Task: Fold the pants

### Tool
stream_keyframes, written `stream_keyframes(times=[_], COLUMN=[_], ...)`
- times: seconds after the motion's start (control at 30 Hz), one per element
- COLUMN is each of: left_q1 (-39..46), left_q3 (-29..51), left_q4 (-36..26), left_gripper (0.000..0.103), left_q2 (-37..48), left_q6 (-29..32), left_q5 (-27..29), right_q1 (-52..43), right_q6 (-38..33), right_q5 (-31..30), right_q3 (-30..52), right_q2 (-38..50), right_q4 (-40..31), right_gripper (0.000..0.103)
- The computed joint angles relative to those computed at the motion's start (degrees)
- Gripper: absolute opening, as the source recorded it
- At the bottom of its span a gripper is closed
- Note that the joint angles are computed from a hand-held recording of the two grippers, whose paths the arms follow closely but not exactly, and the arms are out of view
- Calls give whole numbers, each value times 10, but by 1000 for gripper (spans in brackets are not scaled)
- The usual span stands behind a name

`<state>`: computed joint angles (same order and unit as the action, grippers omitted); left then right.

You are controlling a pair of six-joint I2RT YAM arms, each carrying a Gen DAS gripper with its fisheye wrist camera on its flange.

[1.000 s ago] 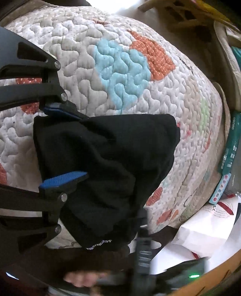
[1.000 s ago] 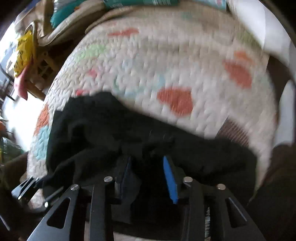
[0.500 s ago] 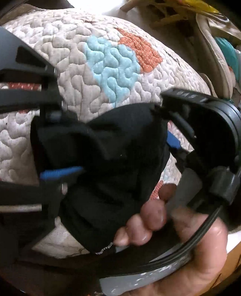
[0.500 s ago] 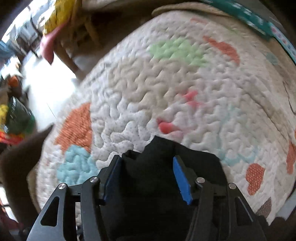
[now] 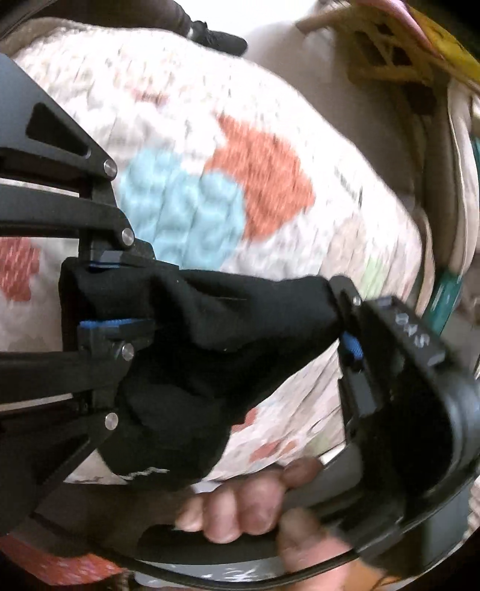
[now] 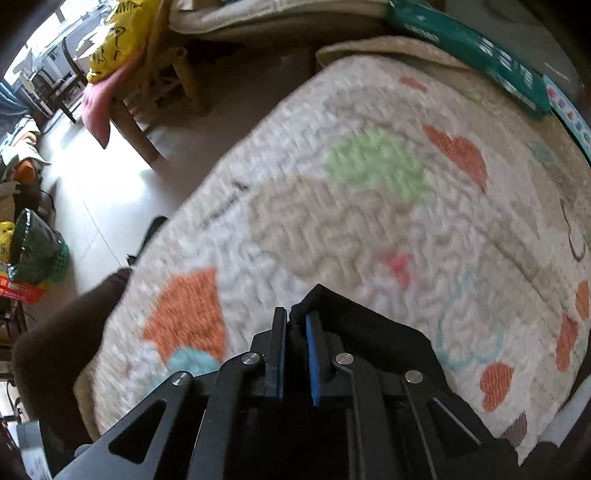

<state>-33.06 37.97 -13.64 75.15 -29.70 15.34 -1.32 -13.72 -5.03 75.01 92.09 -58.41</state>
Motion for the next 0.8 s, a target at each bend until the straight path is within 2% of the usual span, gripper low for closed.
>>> stream_keyframes(times=[0.1,0.17,0.27,0.33,0.4,0.47,0.53,0.6,0.7,0.8], left_q1=[14,9,-2,4,12,12,-4,-27,-63,-81], left_q3=[-12,-1,-1,-7,-17,-24,-25,-23,0,27], left_q4=[-3,-13,-26,-35,-46,-54,-66,-68,-67,-96], left_gripper=[18,21,30,34,36,37,40,50,53,53], left_q2=[-15,-12,-17,-32,-64,-94,-125,-138,-89,-32], left_q6=[8,9,0,-10,-25,-36,-46,-44,-32,-26], left_q5=[-2,-7,-25,-21,-28,-59,-114,-149,-166,-167], right_q1=[41,55,50,24,-12,-41,-83,-119,-185,-218], right_q6=[29,49,73,73,74,65,29,1,-32,-44], right_q5=[0,5,-7,-21,-31,-28,-38,-52,-101,-87], right_q3=[22,27,32,24,0,-23,-55,-76,-147,-218], right_q2=[29,46,75,57,3,-54,-124,-168,-242,-267], right_q4=[14,24,36,44,58,55,35,13,-8,1], right_gripper=[11,17,34,51,56,56,56,56,52,51])
